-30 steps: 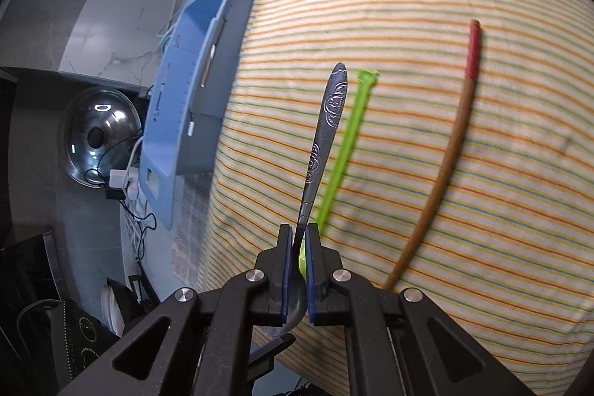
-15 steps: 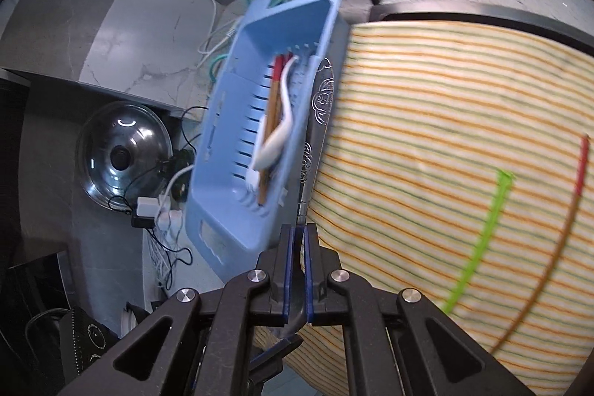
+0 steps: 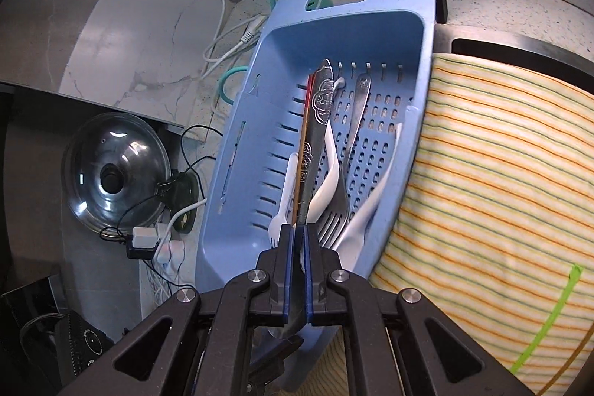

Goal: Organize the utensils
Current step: 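Lift the metal spoon with the right tool and carry it over the basket, then lower the metal spoon into the basket and open the right tool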

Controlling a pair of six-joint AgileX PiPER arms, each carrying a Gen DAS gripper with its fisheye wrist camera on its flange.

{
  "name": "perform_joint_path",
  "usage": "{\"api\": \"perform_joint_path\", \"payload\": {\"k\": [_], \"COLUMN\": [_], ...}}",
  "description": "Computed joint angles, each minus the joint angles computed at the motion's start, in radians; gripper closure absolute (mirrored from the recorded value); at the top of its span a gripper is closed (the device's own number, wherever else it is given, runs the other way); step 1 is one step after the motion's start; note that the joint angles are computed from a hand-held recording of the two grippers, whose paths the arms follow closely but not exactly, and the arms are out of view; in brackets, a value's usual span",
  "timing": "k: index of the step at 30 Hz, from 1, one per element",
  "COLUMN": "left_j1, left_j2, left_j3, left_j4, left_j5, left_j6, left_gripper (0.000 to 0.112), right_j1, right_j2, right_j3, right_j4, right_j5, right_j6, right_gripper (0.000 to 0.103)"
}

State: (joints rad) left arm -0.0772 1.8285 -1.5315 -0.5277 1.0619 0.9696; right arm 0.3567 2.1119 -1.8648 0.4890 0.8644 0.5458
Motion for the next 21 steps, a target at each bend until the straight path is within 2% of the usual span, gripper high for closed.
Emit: {"api": "perform_joint_path", "payload": {"k": [6, 11, 13, 15, 21], "left_j1": [-0.007, -0.02, -0.022, -0.021, -0.017], "left_j2": [0.035, 0.047, 0.046, 0.046, 0.019], "left_j3": [-0.032, -0.054, -0.056, -0.055, -0.031], "left_j4": [0.019, 0.052, 0.058, 0.061, 0.054], "left_j5": [-0.02, -0.027, -0.026, -0.03, -0.034], "left_j6": [-0.018, -0.042, -0.048, -0.06, -0.064], "left_gripper": [0.089, 0.089, 0.086, 0.076, 0.075], "right_j1": [-0.005, -0.006, -0.008, 0.0, 0.006], "right_j2": [0.06, 0.079, 0.073, 0.053, 0.008], "right_j3": [-0.089, -0.123, -0.114, -0.098, -0.067], "right_j4": [-0.022, -0.035, -0.025, -0.053, -0.103], "right_j5": [0.042, 0.067, 0.064, 0.051, 0.039], "right_j6": [0.001, -0.003, -0.017, -0.022, -0.025], "right_gripper": [0.097, 0.093, 0.08, 0.067, 0.064]}}
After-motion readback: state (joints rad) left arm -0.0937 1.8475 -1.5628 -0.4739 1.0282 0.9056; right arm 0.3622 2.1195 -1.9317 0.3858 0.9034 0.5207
